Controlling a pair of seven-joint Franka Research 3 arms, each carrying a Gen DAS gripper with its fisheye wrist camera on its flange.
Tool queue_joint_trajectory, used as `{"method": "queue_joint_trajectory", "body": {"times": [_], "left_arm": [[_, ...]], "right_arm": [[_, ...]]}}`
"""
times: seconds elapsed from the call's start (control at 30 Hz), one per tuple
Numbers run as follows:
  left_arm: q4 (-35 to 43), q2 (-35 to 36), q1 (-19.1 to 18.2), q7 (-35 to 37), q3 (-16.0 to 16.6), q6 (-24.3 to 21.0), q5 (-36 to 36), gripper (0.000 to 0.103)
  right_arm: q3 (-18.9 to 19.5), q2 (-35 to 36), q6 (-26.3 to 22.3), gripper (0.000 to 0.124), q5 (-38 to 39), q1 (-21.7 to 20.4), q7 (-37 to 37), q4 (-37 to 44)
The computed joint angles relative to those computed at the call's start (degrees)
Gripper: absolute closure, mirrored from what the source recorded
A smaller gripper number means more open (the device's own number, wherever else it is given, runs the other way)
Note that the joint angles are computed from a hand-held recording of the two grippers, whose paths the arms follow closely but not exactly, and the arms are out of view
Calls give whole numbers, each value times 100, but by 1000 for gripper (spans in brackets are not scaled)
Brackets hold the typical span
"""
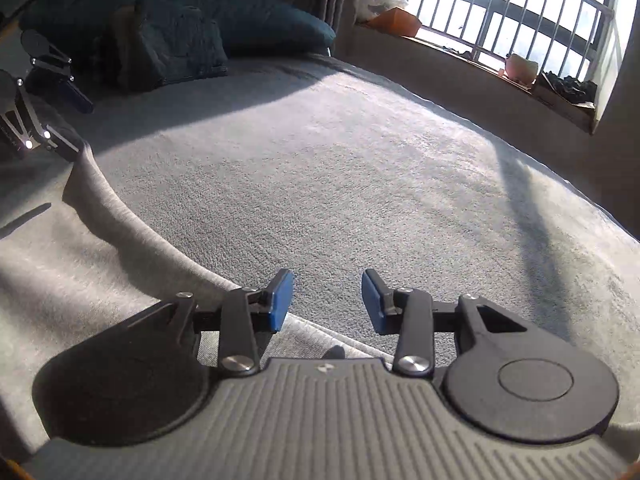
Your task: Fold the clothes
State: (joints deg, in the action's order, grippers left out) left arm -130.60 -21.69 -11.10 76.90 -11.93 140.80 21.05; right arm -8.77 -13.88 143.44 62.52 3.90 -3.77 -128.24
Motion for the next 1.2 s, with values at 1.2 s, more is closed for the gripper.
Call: {"method": "queue_joint_trajectory", "body": {"times": [1.2], "left_arm": [[1231, 1780, -1641, 4164, -387, 1194, -5008, 32]], "right_arm": [[-617, -150, 346, 121, -269, -920, 6181, -714]]}}
